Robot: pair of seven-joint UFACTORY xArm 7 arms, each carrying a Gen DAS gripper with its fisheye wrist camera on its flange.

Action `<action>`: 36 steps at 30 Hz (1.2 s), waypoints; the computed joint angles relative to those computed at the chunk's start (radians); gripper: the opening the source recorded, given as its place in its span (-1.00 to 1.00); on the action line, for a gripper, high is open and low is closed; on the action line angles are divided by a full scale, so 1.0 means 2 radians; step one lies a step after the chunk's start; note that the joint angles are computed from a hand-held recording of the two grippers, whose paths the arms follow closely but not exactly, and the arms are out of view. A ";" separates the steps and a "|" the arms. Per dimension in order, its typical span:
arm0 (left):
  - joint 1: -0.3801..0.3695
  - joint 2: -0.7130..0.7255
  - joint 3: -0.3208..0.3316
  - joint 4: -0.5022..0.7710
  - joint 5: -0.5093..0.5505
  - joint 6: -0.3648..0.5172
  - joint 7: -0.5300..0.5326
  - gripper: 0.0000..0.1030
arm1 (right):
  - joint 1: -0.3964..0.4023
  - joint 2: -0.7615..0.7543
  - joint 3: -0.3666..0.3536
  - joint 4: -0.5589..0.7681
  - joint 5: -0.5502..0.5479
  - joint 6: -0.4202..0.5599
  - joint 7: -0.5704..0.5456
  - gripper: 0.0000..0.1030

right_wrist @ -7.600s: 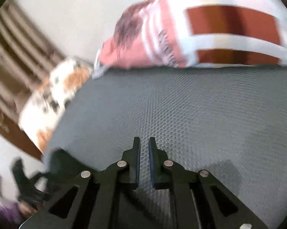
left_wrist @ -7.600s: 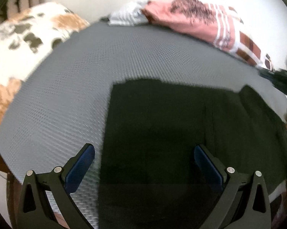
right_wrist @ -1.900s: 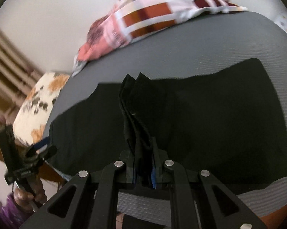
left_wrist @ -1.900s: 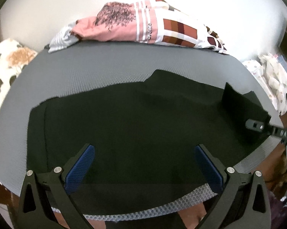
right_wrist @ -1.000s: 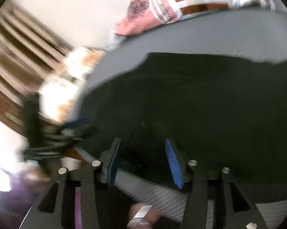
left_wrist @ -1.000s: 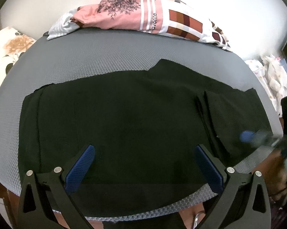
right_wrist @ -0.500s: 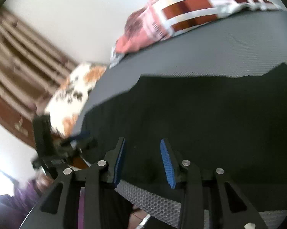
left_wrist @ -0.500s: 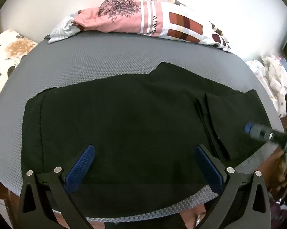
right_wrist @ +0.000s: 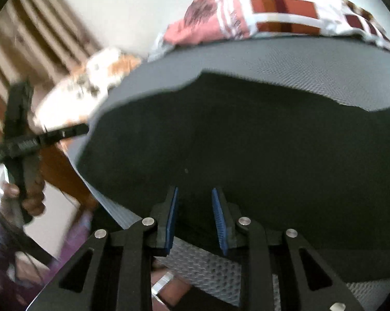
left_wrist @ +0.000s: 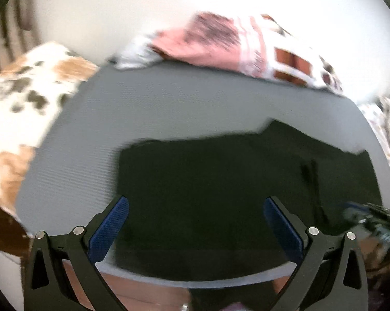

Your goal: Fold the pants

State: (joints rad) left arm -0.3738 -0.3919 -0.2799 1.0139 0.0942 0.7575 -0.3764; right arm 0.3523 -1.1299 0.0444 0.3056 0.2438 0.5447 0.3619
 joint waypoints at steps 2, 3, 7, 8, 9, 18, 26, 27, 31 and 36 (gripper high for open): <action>0.002 -0.016 0.031 -0.012 -0.023 0.011 0.028 1.00 | -0.004 -0.013 0.003 -0.006 0.005 -0.009 0.013 -0.44; -0.002 -0.023 0.058 -0.020 -0.052 0.017 0.055 1.00 | -0.002 -0.011 0.000 -0.007 0.010 -0.014 0.017 -0.38; -0.013 -0.021 0.146 -0.037 -0.170 0.040 0.184 0.89 | 0.001 0.001 0.003 -0.009 0.017 -0.008 0.039 -0.08; -0.015 -0.010 0.167 -0.034 -0.203 0.057 0.212 0.68 | 0.005 0.002 0.001 -0.011 0.021 -0.007 0.044 -0.08; -0.015 -0.001 0.179 -0.032 -0.228 0.071 0.233 0.43 | 0.006 0.004 0.001 -0.013 0.024 -0.006 0.049 -0.08; 0.007 0.079 0.173 0.010 -0.329 0.120 0.337 0.13 | -0.004 0.013 0.017 0.002 0.004 0.018 0.071 0.08; 0.038 0.125 0.134 0.053 -0.366 0.149 0.410 -0.29 | -0.004 0.027 0.024 0.011 -0.003 0.016 0.081 0.23; 0.043 0.124 0.128 0.052 -0.368 0.142 0.411 -0.32 | -0.004 0.028 0.026 0.010 -0.004 0.015 0.083 0.25; 0.053 0.110 0.104 0.037 -0.356 0.110 0.399 -0.41 | -0.001 0.028 0.024 0.004 -0.003 0.003 0.088 0.33; 0.039 0.078 0.092 0.036 -0.355 0.090 0.362 -0.65 | 0.010 0.028 0.013 -0.006 0.002 -0.022 0.082 0.53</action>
